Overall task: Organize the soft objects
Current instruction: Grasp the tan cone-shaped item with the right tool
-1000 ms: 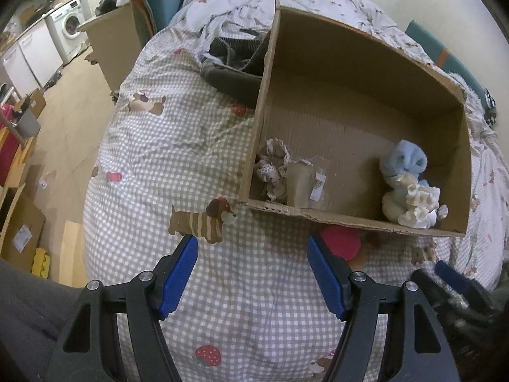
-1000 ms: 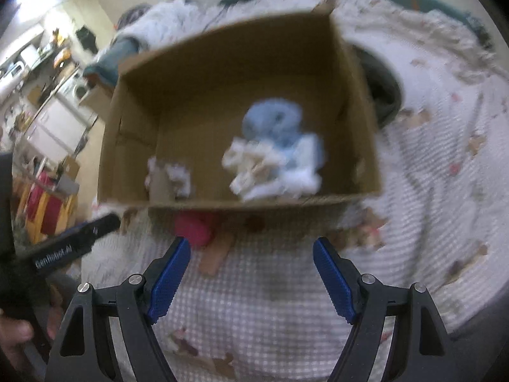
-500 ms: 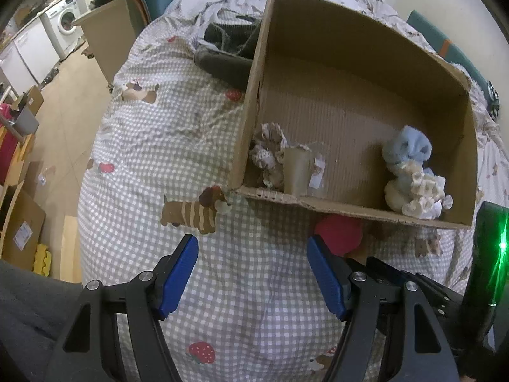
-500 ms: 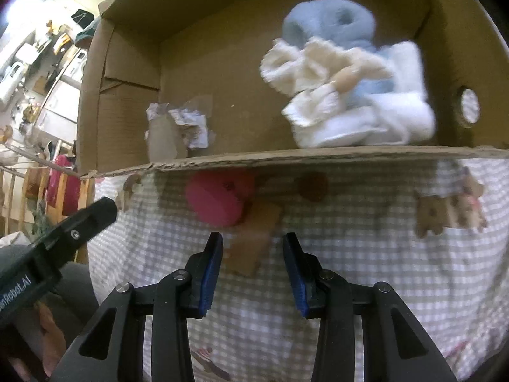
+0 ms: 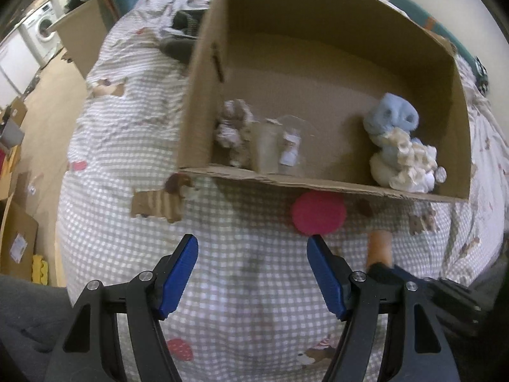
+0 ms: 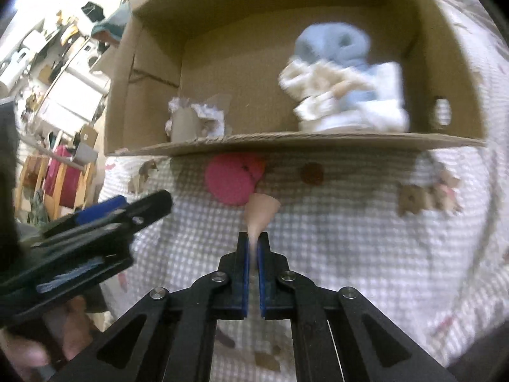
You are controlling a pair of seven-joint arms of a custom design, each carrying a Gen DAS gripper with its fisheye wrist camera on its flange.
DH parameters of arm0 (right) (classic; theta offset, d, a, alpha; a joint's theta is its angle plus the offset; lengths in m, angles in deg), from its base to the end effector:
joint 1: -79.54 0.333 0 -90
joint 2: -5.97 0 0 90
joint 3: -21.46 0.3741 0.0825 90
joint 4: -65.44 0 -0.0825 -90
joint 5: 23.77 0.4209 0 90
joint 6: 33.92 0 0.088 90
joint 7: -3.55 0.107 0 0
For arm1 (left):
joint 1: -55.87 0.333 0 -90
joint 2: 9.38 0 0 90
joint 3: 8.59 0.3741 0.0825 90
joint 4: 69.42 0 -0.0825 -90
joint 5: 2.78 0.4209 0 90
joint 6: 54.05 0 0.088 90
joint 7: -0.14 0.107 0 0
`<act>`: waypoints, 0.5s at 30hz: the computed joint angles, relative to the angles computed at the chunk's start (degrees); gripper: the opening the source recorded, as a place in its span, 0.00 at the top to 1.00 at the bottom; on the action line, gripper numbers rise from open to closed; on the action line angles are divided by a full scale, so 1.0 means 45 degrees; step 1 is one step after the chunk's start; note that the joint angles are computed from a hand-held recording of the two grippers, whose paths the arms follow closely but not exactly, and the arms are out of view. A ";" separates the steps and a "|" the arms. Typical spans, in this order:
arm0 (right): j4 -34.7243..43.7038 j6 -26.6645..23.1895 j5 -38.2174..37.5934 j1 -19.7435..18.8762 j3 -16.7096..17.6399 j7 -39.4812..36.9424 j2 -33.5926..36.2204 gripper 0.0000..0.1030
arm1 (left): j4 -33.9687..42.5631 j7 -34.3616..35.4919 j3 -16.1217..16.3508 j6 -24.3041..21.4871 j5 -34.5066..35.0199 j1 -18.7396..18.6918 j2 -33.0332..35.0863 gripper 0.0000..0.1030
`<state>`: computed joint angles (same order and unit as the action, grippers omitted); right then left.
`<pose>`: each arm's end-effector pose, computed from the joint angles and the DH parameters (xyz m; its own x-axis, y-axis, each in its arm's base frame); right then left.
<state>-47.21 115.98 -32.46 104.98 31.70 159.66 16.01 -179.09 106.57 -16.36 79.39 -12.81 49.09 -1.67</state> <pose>0.5474 0.3896 0.4758 -0.3347 -0.8636 -0.3770 -0.8510 0.4488 -0.2727 0.6368 -0.1645 0.4949 -0.4318 -0.8974 0.0902 -0.8700 0.3880 -0.3042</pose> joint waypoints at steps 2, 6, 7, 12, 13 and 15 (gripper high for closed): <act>-0.0470 0.0159 -0.0355 0.0107 -0.0135 0.0732 -0.0504 0.94 | 0.0001 0.0279 -0.0099 -0.0015 -0.0027 -0.0071 0.0063 0.34; -0.1261 0.0421 -0.1067 0.0147 -0.0309 0.2043 -0.1188 0.94 | 0.0107 0.1208 -0.0305 -0.0345 -0.0262 -0.0253 0.0305 0.34; -0.1276 0.0422 -0.1244 0.0134 -0.0339 0.2280 -0.1202 0.94 | 0.0059 0.1325 -0.0324 -0.0288 -0.0181 -0.0334 0.0320 0.34; -0.1245 0.0171 -0.1700 0.0117 -0.0318 0.2706 -0.1239 0.94 | 0.0123 0.1277 -0.0303 -0.0031 -0.0073 -0.0599 0.0619 0.34; -0.1216 0.0205 -0.1710 0.0109 -0.0312 0.2722 -0.1179 0.94 | 0.0185 0.1218 -0.0287 -0.0042 -0.0074 -0.0630 0.0712 0.34; -0.1186 0.0181 -0.1737 0.0096 -0.0303 0.2728 -0.1154 0.94 | 0.0301 0.1154 -0.0255 -0.0031 0.0017 -0.0698 0.0882 0.34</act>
